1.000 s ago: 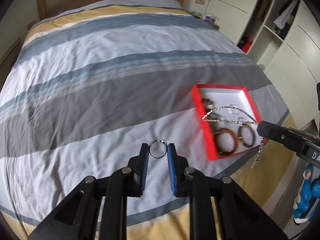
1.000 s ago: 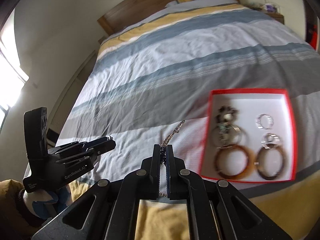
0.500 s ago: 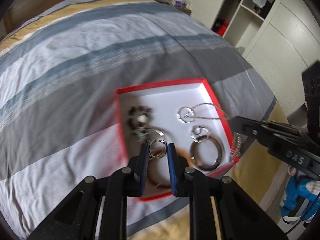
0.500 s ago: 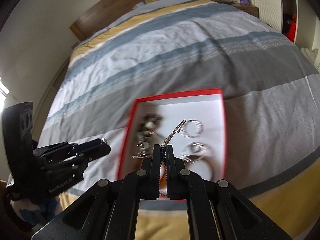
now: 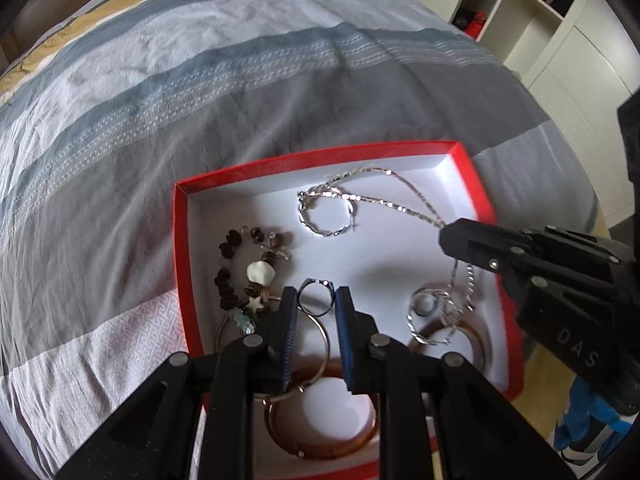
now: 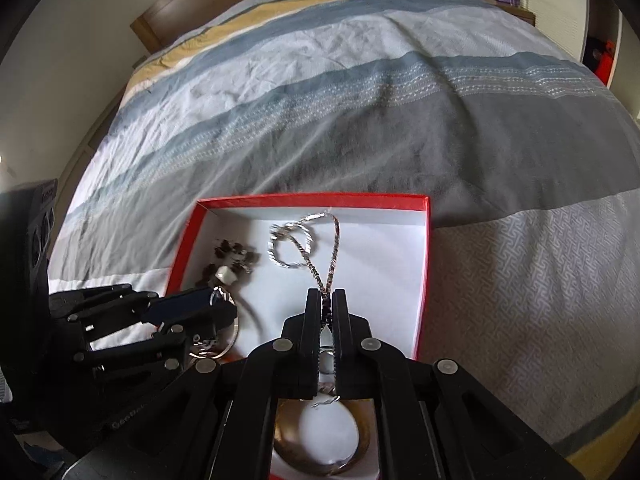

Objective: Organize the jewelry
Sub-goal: 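Lower the necklace and ring into the box and open both tools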

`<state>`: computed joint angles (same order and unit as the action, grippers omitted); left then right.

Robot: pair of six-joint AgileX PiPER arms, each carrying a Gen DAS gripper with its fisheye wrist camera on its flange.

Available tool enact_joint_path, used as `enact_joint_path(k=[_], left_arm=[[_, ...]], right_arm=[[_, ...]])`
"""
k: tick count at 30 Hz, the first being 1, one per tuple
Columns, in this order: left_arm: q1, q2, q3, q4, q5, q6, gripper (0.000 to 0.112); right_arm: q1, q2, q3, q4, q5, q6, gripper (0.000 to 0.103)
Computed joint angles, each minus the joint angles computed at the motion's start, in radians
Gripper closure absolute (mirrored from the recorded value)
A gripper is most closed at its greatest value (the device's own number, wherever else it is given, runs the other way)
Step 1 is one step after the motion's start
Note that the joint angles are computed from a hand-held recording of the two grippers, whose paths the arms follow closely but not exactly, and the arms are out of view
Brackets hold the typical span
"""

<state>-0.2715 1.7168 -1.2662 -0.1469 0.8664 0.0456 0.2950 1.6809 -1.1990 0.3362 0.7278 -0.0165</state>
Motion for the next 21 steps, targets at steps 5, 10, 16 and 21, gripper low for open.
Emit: enact_joint_path(k=[5,10,16,21], left_arm=[[0.012,0.018,-0.005,-0.011,0.000,-0.011,0.094],[0.017,-0.005,-0.003,-0.009,0.007,-0.020,0.083],[0.007,-0.087,0.023,0.047,0.036,-0.086,0.082],[-0.018,-0.177,0.037,0.124,0.072,-0.164,0.074]], right_arm=[[-0.017,0.005,0.019,0.003,-0.010,-0.016,0.090],[-0.028,-0.033,0.043,0.005,-0.012,-0.024,0.082],[-0.022,-0.118,0.087,-0.012,-0.010,0.018,0.070],[-0.004,-0.197,0.132,-0.041,-0.012,0.105,0.060]])
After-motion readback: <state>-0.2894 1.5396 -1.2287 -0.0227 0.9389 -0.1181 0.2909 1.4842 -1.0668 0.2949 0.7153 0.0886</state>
